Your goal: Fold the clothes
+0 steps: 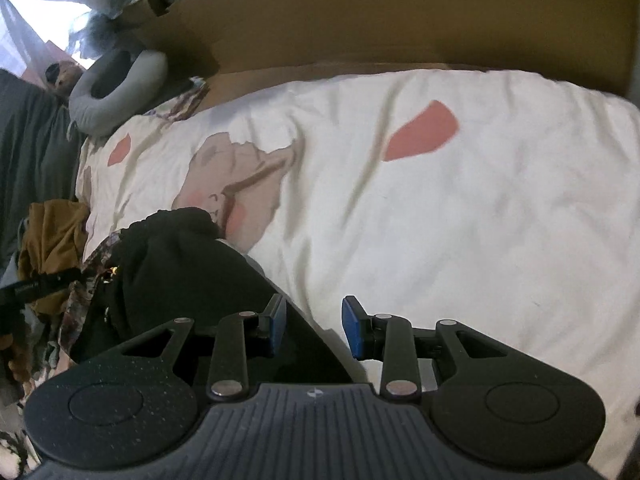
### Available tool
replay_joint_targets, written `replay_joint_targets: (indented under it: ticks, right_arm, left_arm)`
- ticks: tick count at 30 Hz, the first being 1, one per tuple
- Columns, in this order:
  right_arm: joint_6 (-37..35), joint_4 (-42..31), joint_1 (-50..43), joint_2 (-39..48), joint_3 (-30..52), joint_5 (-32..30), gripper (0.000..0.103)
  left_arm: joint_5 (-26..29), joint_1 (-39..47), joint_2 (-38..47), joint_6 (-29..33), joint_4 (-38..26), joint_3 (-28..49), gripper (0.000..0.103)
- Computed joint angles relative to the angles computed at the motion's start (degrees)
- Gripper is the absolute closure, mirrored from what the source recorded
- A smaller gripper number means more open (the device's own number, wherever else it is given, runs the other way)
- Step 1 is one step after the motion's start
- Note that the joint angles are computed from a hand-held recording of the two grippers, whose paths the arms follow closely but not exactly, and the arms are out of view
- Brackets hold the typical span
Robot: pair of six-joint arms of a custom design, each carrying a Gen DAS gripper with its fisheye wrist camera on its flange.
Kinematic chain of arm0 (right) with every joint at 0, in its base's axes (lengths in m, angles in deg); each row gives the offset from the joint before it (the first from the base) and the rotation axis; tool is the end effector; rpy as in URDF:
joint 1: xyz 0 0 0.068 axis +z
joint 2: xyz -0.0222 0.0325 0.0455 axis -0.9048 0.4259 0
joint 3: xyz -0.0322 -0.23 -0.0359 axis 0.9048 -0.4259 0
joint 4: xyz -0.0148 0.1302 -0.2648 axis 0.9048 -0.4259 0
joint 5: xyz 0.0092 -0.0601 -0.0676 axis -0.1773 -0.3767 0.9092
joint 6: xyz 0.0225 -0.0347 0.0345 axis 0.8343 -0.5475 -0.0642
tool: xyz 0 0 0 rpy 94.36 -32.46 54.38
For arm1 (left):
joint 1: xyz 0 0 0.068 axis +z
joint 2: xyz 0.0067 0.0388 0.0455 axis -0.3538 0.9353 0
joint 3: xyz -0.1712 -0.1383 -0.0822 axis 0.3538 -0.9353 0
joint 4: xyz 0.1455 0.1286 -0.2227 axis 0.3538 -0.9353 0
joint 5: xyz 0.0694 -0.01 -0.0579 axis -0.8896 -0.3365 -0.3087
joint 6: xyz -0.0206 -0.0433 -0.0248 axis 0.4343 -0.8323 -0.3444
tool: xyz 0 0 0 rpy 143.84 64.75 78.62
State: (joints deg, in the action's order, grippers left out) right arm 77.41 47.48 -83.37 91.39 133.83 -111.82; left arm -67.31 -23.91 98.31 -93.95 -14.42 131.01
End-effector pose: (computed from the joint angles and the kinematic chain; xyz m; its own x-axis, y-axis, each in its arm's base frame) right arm 0.2843 -0.0764 0.1208 -0.8654 0.2213 -0.4495 0.0068 0.9023 0.4311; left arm 0.3063 -0.0179 0.1545 -0.8074 -0.0874 -0.5835 -0.0364 0.9945 -0.0985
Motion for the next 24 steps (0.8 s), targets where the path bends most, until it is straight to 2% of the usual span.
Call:
replay_joint_targets:
  ticks: [4, 7, 16, 20, 22, 24]
  right_arm:
    - [1.5, 3.0, 3.9, 3.0, 2.2, 2.1, 0.07]
    - [1.4, 4.9, 6.5, 5.9, 4.8, 3.8, 0.064]
    - [2.4, 7.9, 12.5, 12.7, 10.8, 7.1, 0.064]
    - [-0.3, 6.9, 14.6, 14.1, 11.9, 5.8, 0.064]
    - [-1.0, 6.7, 15.0, 13.5, 11.3, 4.9, 0.061]
    - [-1.2, 7.0, 15.1, 12.4, 10.3, 3.0, 0.054]
  left_arm:
    - [1.1, -0.2, 5.0, -0.3, 1.8, 3.4, 0.044]
    - [2.3, -1.1, 8.2, 0.7, 2.6, 6.0, 0.052]
    - [1.8, -3.9, 18.4, 2.8, 1.8, 15.7, 0.055]
    - [2.0, -4.2, 23.6, 3.6, 0.0, 20.0, 0.055]
    - [2.6, -4.0, 24.5, 3.8, -0.6, 20.6, 0.055]
    - [2.8, -3.9, 24.7, 4.2, -0.6, 20.3, 0.055]
